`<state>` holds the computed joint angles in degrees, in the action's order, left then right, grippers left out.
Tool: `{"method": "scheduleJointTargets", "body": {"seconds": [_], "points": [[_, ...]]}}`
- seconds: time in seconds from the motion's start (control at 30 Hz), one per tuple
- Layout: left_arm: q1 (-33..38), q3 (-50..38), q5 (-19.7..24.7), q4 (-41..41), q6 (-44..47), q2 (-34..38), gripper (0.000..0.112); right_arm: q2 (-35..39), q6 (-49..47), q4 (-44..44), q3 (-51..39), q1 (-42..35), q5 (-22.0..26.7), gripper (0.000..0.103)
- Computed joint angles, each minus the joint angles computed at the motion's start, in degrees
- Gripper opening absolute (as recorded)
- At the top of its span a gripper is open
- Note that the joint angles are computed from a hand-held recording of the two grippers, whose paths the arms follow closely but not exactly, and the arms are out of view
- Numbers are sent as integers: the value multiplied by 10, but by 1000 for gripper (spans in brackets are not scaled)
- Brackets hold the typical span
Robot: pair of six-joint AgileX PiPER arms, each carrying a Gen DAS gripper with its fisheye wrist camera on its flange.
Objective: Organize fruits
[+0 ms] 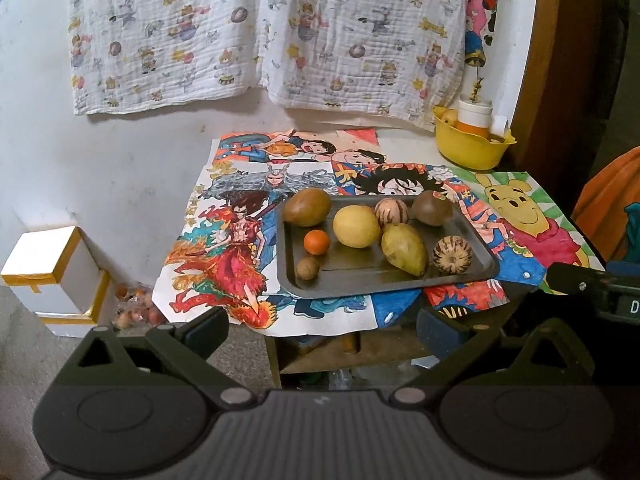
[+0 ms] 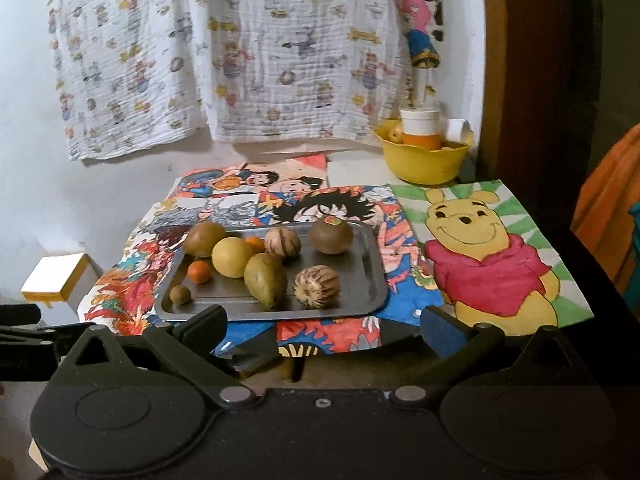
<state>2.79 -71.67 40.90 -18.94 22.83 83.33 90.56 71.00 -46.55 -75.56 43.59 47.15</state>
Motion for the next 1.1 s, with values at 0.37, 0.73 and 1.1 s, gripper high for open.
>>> {"method": "scheduleJointTargets", "body": {"seconds": [0.37,0.73,1.1], "points": [[-4,2,-3,12,-18,-2,102,7,-39,11,-7,-1,-18,102],[-5,7,-6,8,-14,-3,102,5,-33,0,-6,4,-13,102],[-6,9,-9,6,-12,-3,102,-2,-32,-7,5,-1,-24,102]]}}
